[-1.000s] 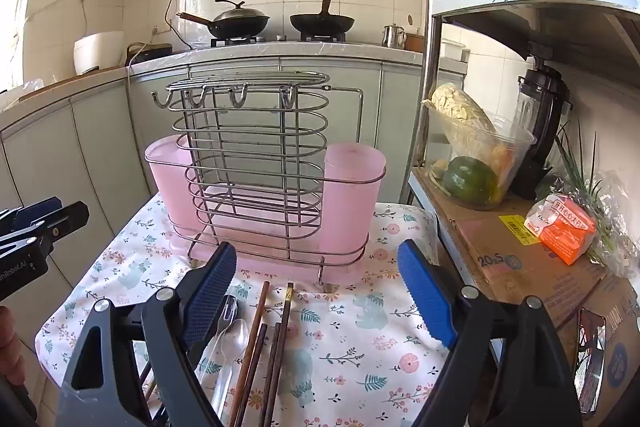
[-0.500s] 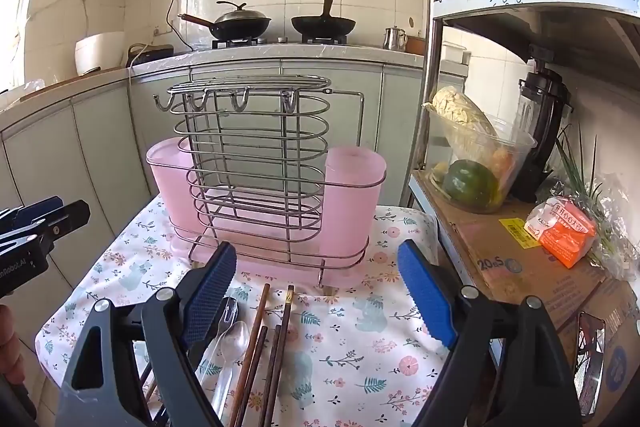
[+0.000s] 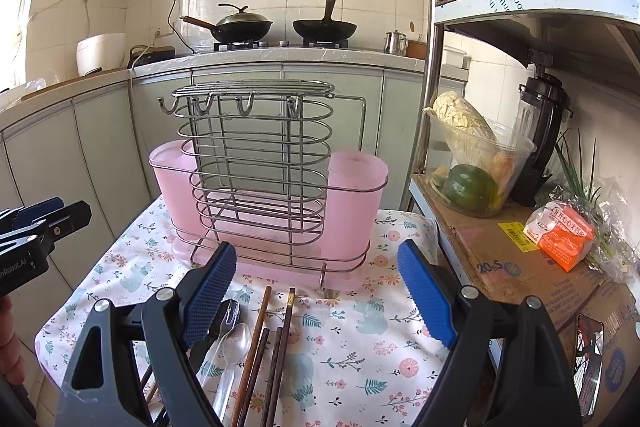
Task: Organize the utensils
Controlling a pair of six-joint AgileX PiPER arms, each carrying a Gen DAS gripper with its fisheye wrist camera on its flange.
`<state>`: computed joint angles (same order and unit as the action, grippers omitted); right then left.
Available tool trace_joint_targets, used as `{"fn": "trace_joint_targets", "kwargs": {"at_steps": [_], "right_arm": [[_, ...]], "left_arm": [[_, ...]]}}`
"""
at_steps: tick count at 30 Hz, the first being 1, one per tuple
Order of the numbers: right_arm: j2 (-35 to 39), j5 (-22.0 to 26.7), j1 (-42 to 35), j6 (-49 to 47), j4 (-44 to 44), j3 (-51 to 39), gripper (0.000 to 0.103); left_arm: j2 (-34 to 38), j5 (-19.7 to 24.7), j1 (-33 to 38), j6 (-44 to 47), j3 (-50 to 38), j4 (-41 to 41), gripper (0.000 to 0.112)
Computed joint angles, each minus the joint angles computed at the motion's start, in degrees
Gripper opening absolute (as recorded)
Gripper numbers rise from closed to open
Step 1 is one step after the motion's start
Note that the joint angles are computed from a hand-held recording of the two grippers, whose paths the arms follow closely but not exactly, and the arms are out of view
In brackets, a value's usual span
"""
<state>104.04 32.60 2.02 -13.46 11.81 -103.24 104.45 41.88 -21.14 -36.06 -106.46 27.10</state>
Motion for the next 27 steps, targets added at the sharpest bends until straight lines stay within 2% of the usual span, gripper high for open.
{"fn": "trace_joint_targets", "kwargs": {"at_steps": [27], "right_arm": [[-0.53,-0.66,0.43,-0.08,-0.5,0.35,0.082]], "left_arm": [[-0.72,-1.49,0.11,-1.85,1.55,1.59,0.059]]}}
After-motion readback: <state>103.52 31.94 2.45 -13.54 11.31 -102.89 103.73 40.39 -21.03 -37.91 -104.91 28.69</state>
